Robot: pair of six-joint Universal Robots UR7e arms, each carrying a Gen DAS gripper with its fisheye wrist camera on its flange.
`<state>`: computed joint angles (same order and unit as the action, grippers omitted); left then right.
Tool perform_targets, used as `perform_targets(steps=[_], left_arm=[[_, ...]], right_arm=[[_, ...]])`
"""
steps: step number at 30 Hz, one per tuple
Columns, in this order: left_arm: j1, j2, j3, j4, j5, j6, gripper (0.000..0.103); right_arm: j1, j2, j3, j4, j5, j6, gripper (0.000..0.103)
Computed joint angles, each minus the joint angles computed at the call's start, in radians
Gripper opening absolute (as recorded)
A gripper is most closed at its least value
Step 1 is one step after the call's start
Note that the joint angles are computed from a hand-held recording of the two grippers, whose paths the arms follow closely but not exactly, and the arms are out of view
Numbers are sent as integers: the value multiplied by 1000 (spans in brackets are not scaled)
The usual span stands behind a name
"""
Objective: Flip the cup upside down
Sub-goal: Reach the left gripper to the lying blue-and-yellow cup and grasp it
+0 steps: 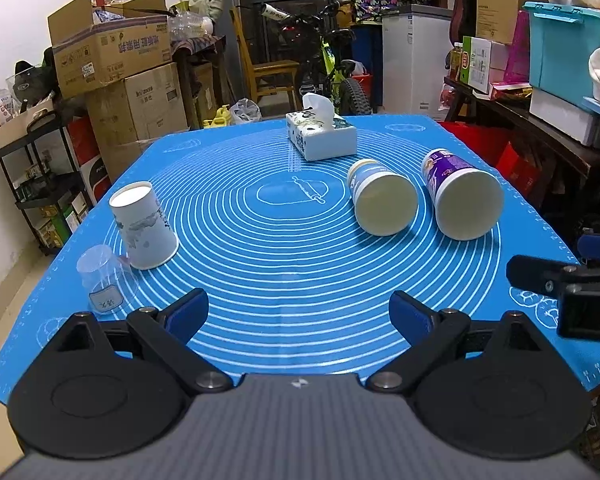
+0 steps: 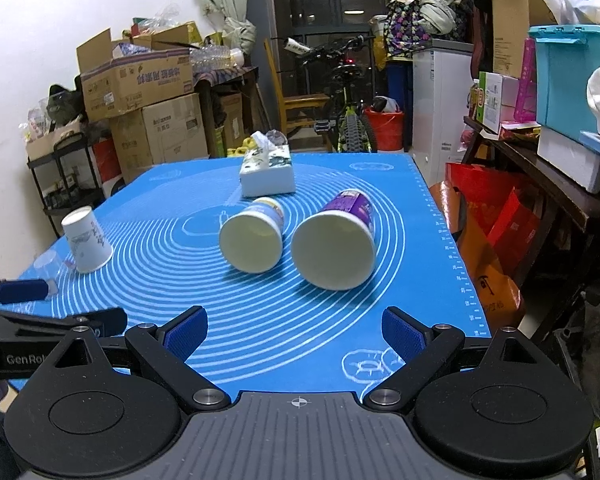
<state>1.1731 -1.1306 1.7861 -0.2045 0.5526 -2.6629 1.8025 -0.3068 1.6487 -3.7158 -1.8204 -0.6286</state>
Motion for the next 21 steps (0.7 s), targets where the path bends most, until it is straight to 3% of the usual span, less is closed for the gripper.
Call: perform_targets(steps=[6,10,15,21], left_arm=[[21,34,-74,20,49,41,96],[40,71,-135,-35,94,131,96],[84,164,-298,46,184,131,96],[115,281,-470,95,187,163,96]], right_arm=[[-2,27,-67,6,8,-6,94],[-7,42,-113,16,10,-6,94],[-18,62,-182,28,1,3,94],[-34,88,-262,44,-7,6,94]])
